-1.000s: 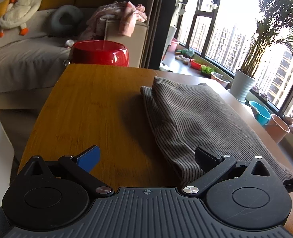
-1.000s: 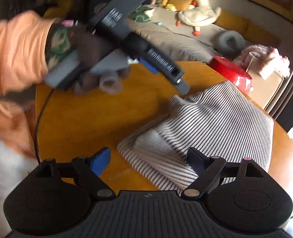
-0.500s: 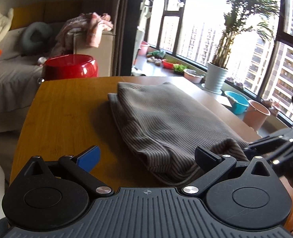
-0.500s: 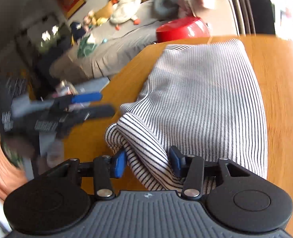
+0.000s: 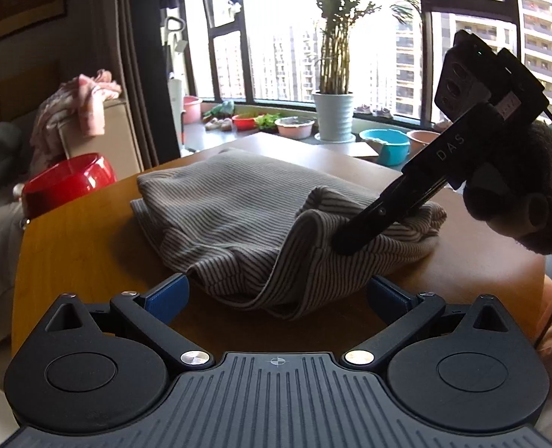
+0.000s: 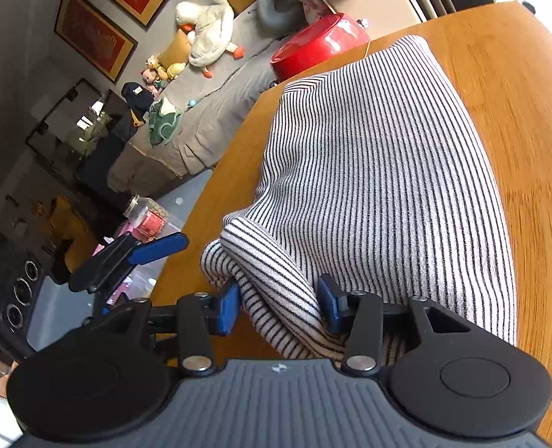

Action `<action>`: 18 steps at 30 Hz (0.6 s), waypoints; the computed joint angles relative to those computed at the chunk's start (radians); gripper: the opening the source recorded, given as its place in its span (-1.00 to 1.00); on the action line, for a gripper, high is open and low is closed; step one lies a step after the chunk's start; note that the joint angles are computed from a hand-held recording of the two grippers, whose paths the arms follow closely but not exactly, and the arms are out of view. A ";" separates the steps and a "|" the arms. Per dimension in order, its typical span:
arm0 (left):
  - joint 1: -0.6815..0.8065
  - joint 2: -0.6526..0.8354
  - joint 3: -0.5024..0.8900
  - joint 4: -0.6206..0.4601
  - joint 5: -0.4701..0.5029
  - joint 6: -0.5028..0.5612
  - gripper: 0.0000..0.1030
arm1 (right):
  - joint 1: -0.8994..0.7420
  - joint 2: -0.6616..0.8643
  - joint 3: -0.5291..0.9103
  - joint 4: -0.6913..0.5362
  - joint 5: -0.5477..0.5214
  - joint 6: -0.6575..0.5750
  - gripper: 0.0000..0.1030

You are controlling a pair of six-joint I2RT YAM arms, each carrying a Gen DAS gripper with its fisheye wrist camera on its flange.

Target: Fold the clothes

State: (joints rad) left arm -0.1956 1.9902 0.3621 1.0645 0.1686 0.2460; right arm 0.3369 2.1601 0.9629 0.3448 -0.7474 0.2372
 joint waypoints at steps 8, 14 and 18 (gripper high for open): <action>-0.072 0.125 0.169 -0.037 -0.001 0.070 1.00 | 0.006 0.021 0.030 -0.002 -0.002 0.012 -0.15; -0.059 0.142 0.188 -0.046 0.068 0.065 0.39 | 0.056 -0.195 -0.174 0.120 0.254 -0.216 0.27; -0.039 0.143 0.199 -0.062 0.106 0.033 0.32 | 0.086 -0.323 -0.338 0.241 0.423 -0.473 0.42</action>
